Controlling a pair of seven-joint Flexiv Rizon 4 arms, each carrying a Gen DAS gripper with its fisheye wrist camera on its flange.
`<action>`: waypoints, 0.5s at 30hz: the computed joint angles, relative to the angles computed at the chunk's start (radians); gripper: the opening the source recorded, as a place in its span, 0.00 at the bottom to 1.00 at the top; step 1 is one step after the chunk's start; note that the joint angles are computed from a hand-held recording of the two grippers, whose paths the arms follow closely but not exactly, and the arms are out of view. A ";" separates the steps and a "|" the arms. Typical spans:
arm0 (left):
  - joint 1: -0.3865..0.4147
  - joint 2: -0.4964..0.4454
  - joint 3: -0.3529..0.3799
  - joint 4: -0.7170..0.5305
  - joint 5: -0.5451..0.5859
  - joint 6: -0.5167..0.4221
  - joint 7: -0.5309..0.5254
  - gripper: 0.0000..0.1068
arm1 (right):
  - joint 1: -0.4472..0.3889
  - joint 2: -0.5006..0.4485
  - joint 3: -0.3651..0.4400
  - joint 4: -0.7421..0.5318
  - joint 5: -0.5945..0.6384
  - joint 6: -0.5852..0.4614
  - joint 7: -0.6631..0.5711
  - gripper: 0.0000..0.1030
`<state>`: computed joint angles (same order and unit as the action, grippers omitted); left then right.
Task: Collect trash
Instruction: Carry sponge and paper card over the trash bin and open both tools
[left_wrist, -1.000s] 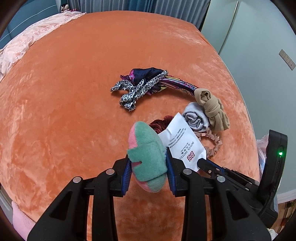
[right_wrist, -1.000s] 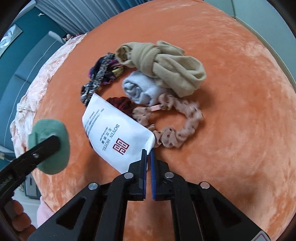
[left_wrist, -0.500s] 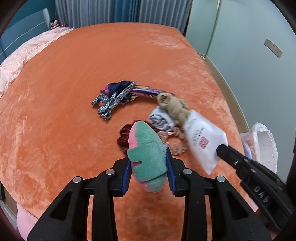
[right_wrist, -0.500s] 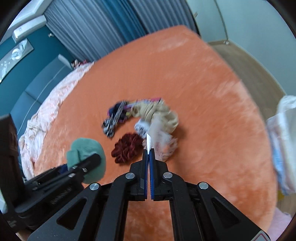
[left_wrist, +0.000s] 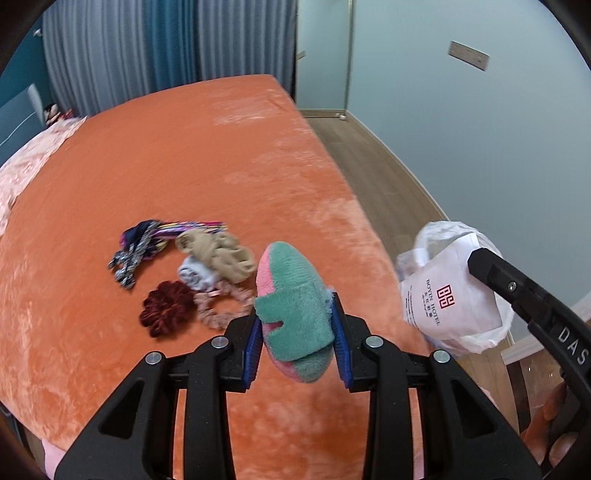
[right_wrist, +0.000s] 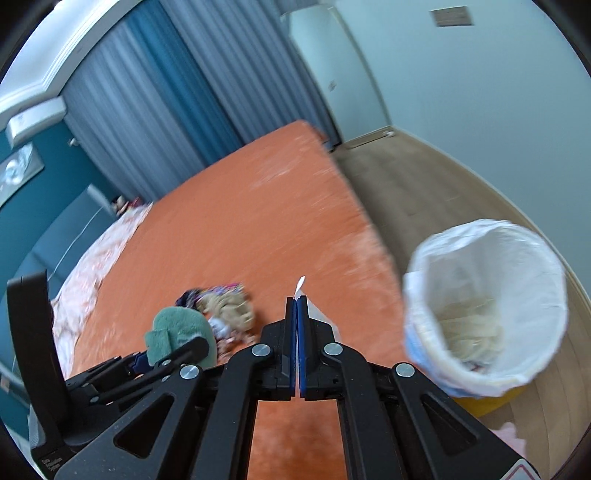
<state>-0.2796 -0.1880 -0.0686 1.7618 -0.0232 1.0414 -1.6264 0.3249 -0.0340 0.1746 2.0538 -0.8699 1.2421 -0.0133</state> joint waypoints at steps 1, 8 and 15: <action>-0.007 -0.004 -0.005 -0.006 0.005 -0.002 -0.002 0.30 | -0.009 0.019 -0.004 0.017 -0.006 -0.001 0.011 0.01; -0.071 -0.059 -0.038 -0.095 0.038 -0.028 0.005 0.30 | -0.122 0.145 0.005 0.125 -0.040 -0.006 0.079 0.01; -0.135 -0.138 -0.071 -0.199 0.023 -0.064 0.059 0.30 | -0.213 0.225 0.029 0.202 -0.022 -0.010 0.090 0.01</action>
